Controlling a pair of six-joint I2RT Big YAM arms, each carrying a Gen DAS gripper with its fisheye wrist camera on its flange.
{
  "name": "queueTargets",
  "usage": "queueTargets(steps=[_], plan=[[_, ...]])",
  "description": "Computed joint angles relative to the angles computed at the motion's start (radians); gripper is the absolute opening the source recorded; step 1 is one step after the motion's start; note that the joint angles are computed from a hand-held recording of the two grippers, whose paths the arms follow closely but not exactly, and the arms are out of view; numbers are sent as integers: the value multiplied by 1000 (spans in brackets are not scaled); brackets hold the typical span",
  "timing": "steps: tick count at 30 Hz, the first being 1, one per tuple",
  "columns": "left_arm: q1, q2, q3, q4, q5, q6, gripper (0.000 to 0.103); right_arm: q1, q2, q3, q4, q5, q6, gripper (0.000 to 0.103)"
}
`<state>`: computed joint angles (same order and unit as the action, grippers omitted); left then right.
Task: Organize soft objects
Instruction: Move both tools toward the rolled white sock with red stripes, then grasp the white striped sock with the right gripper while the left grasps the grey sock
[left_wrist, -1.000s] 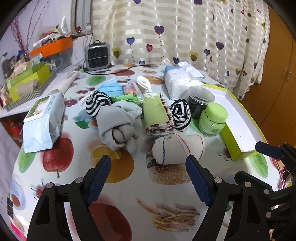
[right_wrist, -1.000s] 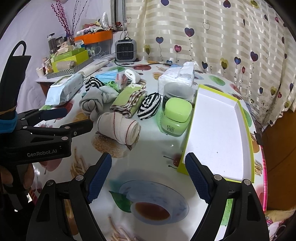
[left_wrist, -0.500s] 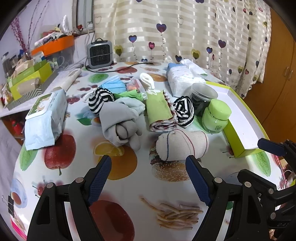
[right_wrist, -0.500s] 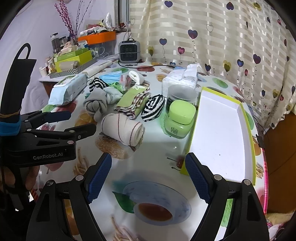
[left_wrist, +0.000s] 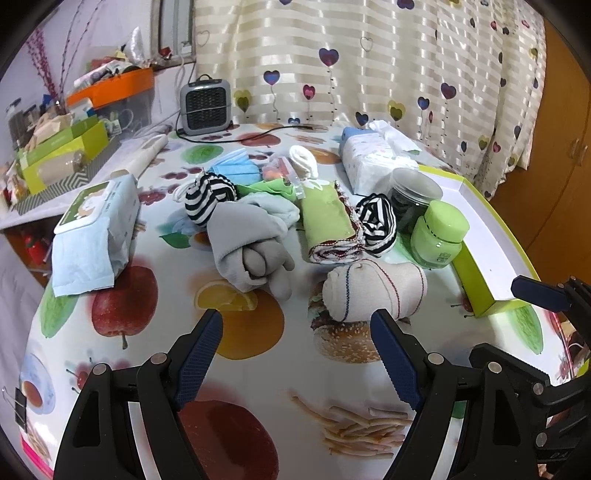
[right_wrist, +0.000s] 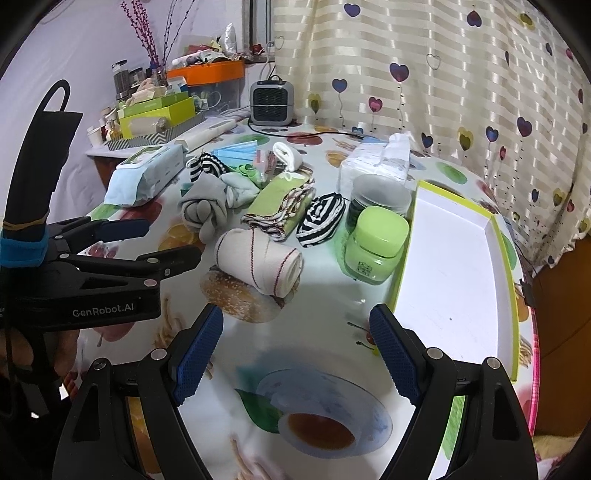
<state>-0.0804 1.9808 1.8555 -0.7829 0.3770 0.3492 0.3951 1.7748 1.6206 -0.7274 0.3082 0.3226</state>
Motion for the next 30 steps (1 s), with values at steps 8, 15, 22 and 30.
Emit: queueTargets(steps=[8,15,22,30], plan=[[3,25,28,-12,0,-11,83,-3,23,26,-6,-21,-17,82],[10,49,57,-17,-5,-28,83,-5,57,70,-17,-53,-50,82],[24,81,101,-25,-15,-59,83,-9,117,149,-34,-80,-100,82],[45,118,156,-33,-14,-82,83,-20,207,272,-72,-116,-181,82]])
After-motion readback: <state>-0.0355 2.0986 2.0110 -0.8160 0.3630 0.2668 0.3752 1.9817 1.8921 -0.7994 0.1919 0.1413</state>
